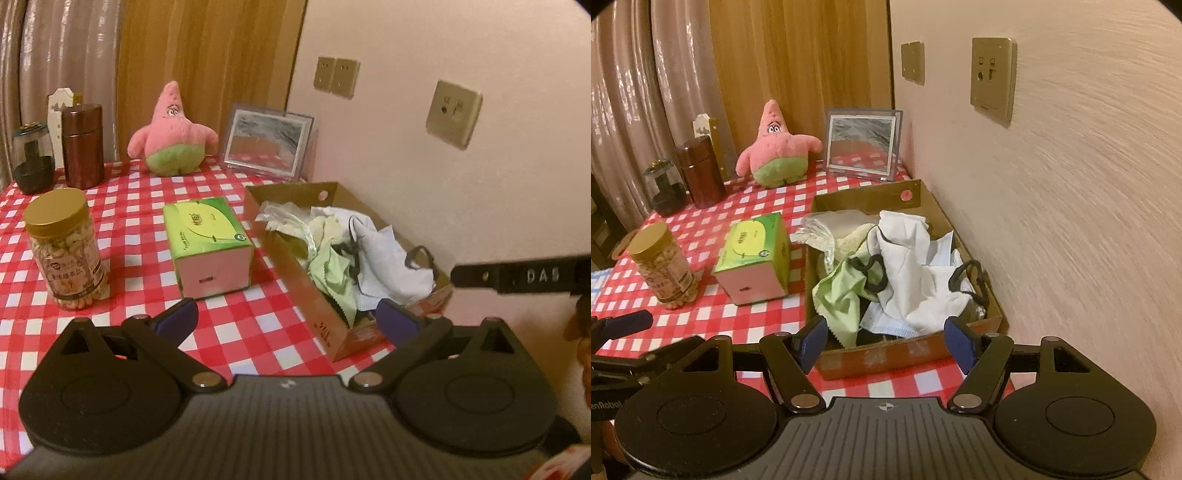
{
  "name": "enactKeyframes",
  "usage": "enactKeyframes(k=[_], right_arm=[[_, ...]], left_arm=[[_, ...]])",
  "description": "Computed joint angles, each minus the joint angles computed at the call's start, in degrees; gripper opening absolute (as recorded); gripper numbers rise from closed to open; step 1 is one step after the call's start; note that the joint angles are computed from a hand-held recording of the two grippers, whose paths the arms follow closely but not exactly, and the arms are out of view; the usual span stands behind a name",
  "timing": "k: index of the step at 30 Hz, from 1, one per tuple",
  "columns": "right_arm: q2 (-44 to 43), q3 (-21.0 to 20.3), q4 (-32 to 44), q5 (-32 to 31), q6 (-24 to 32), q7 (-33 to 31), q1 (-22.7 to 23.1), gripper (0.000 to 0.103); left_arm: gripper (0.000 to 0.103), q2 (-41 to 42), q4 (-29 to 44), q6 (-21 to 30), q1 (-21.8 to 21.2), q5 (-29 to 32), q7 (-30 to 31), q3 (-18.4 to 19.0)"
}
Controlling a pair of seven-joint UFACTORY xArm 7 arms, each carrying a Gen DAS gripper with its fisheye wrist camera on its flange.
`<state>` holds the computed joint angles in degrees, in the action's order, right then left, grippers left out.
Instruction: Organize soft objects
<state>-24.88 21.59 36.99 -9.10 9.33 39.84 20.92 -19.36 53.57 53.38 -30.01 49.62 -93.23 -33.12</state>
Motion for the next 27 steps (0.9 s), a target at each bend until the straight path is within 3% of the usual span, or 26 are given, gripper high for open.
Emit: enactKeyframes(k=[4,16,21,27], right_arm=[[-2.6,0.7,-1.6,0.8,0.2,1.9,0.3,0.07],[-9.5,4.1,-3.9,1.2,2.9,7.0,1.3,0.07],[-11.4,5.6,-4.0,0.6,4.2,9.0,1.9,0.07],[-12.2,7.2,-3.1,-0.7,6.1,10.3,2.4,0.07]], left_arm=[[0.102,-1.8,0.5,3.4,-0.1,-0.6,-2.1,-1.4],[0.1,-6.0,2.5,13.9,0.4,-4.9,3.8,-5.5],[0.098,-8.8,1.8,15.6,0.2,-9.1,3.8,-5.6],[0.099,-10.2,3.7,21.4,1.3,-13.6,4.6,-8.2]])
